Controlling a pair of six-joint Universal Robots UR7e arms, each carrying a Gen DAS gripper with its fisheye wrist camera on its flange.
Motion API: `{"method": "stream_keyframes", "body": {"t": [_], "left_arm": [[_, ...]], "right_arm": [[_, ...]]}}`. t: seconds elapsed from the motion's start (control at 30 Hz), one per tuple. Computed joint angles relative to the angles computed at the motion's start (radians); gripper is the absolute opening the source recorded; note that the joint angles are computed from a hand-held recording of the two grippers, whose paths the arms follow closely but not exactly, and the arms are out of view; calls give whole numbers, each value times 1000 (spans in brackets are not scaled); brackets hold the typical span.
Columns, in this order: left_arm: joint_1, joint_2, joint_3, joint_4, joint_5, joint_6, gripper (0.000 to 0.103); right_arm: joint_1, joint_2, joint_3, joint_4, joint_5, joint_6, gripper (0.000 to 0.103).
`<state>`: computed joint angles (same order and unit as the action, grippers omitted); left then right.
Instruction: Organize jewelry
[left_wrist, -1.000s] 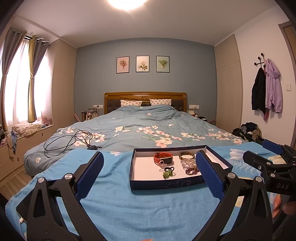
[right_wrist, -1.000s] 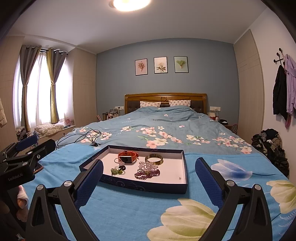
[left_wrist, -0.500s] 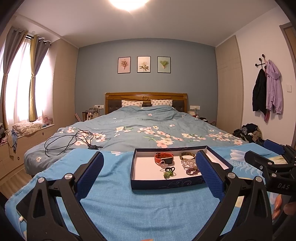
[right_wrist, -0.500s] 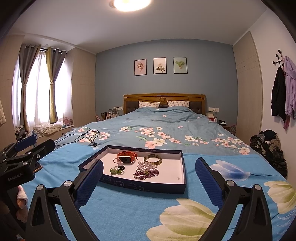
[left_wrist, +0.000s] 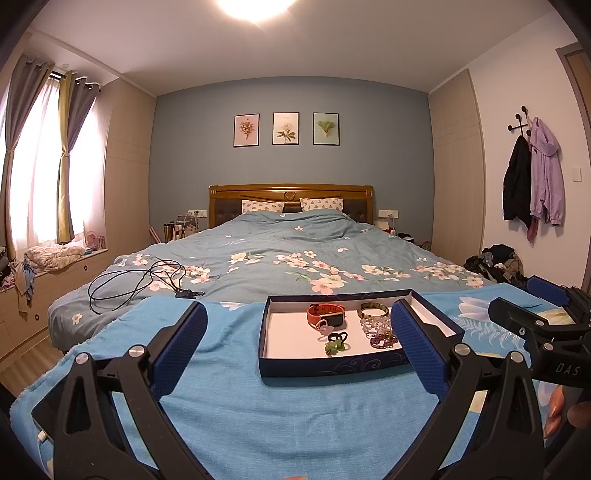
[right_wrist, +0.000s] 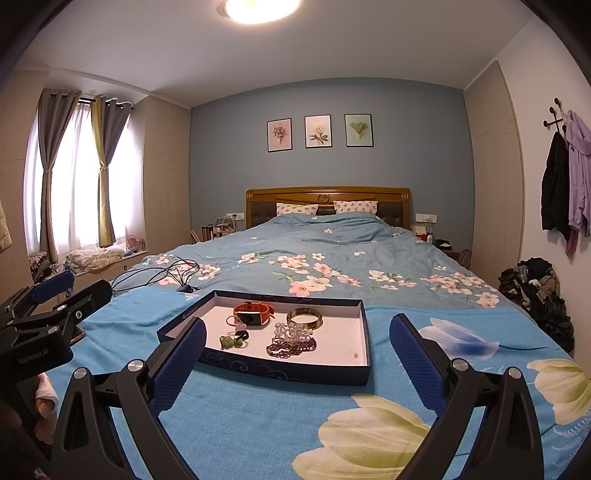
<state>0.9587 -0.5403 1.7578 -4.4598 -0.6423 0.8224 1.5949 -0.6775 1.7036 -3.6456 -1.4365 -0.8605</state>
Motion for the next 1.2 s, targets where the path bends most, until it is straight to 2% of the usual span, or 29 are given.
{"method": "stream_keyframes", "body": {"t": [1.2], "left_arm": [[6, 8, -9, 4, -4, -1, 98]], "right_arm": [[0, 2, -12, 21, -6, 3, 96]]}}
